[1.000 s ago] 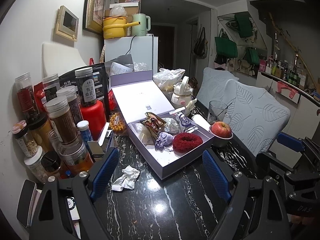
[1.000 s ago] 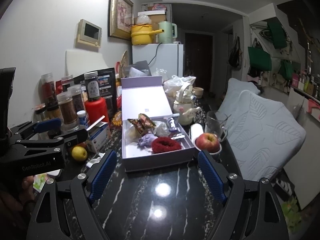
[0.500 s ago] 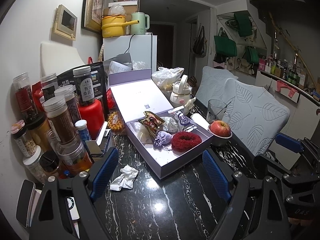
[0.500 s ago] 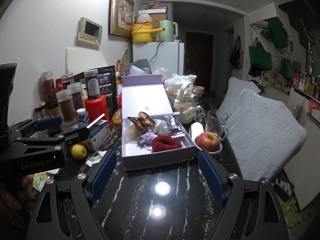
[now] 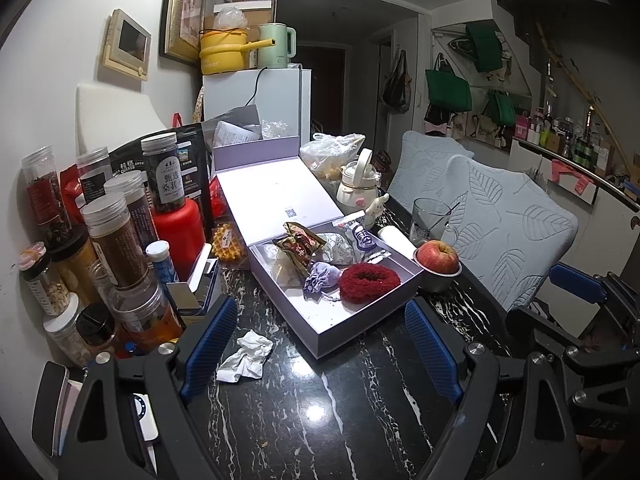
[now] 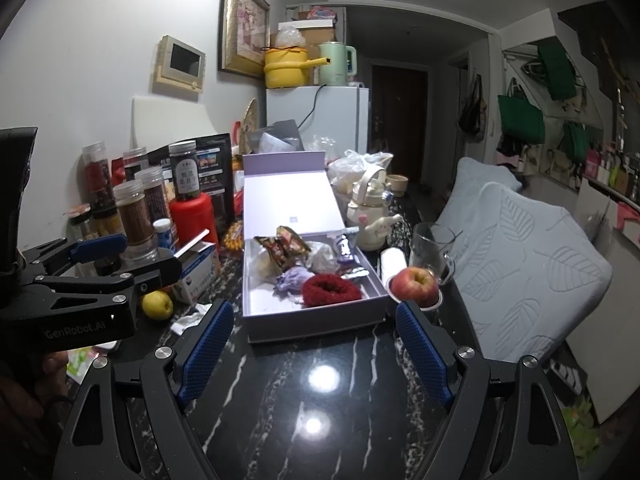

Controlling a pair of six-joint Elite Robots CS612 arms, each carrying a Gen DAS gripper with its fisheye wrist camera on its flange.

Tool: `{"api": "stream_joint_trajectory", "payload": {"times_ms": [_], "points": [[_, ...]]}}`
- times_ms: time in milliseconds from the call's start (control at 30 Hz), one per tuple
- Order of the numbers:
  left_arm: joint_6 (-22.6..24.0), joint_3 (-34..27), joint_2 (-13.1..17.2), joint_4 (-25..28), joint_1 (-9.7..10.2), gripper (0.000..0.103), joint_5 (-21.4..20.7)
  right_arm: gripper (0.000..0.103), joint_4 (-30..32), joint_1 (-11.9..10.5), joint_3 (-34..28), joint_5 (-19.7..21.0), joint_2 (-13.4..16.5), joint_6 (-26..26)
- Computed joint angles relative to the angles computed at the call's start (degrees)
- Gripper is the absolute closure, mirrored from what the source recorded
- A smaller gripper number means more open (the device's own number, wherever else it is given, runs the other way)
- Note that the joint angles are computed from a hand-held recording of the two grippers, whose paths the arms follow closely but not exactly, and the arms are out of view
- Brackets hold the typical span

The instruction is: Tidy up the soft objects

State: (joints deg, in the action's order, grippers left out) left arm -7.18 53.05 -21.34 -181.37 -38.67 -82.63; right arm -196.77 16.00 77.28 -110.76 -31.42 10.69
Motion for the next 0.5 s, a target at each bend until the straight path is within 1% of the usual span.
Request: {"api": "stream_joint_trajectory", "payload": {"times_ms": [500], "points": [[0.41,-0.39,0.07,0.94,0.02,0.016,-0.52,0.019,0.45,-0.29,0.27,0.19,-0.24,0.02]]}}
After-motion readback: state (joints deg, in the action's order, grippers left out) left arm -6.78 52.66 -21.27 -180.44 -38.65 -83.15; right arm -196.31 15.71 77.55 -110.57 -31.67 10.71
